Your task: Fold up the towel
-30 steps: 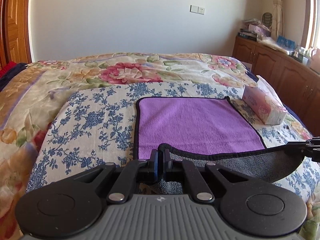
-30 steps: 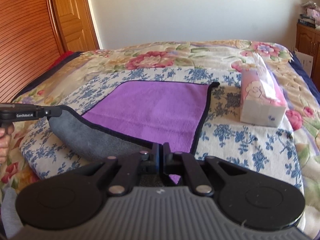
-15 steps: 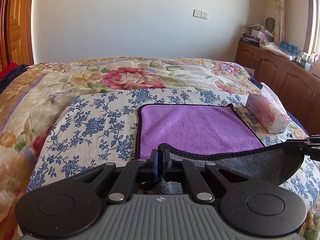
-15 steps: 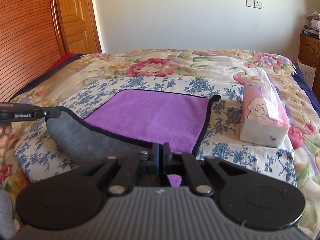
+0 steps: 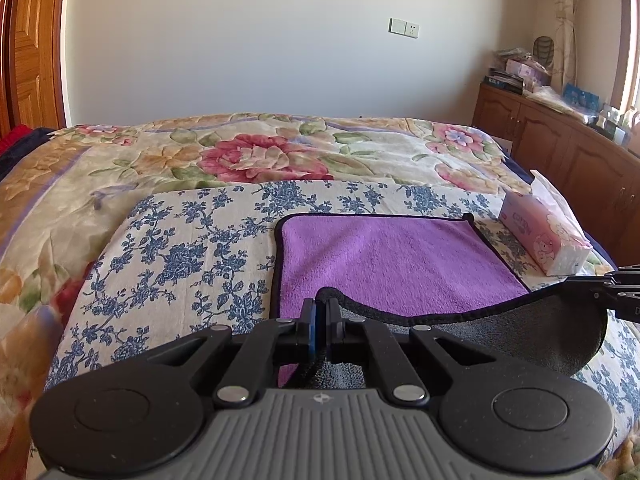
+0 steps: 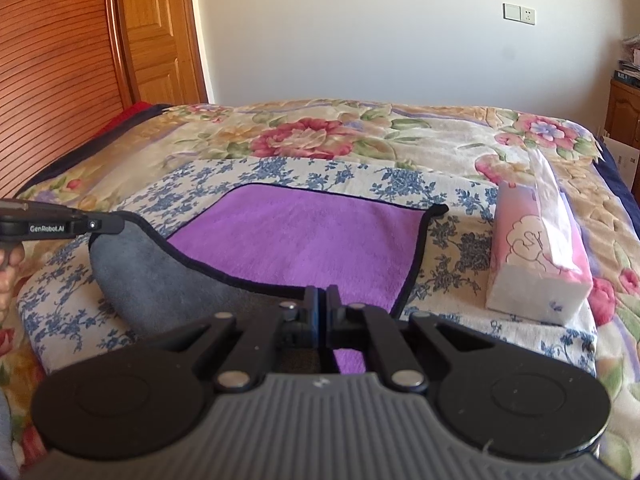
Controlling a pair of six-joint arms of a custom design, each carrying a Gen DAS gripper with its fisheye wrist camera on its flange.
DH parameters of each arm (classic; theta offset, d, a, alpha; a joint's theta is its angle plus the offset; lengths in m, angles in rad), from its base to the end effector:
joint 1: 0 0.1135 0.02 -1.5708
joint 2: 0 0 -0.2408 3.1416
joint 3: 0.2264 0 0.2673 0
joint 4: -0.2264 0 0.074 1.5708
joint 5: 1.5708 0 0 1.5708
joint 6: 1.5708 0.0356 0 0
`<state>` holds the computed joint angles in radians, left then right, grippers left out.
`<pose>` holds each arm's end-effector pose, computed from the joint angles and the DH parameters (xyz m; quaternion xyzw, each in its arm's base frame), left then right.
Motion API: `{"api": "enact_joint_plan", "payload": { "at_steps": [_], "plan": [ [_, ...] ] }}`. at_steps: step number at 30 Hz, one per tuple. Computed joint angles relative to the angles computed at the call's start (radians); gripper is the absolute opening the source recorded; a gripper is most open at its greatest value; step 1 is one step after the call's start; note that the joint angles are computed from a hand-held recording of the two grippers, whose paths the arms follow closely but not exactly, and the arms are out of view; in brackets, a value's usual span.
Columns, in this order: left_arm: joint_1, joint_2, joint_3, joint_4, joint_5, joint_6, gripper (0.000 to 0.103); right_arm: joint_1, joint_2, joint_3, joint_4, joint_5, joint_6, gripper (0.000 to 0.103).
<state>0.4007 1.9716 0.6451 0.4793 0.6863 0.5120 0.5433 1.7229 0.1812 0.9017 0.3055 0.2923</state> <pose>0.2872 0.0972 0.0209 0.1679 0.8727 -0.1356 0.4379 0.1858 0.0997 0.0284 -0.0428 0.8848 0.0557 0.4606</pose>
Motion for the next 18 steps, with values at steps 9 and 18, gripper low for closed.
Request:
{"api": "enact_joint_plan", "payload": {
  "at_steps": [9, 18],
  "plan": [
    [-0.011, 0.026, 0.03, 0.009, -0.01, -0.029, 0.005, -0.049, 0.023, 0.031, 0.005, -0.033, -0.054, 0.004],
    [-0.038, 0.029, 0.048, 0.031, -0.013, -0.056, 0.005, -0.105, 0.035, 0.059, 0.009, -0.072, -0.109, 0.004]
  ]
}}
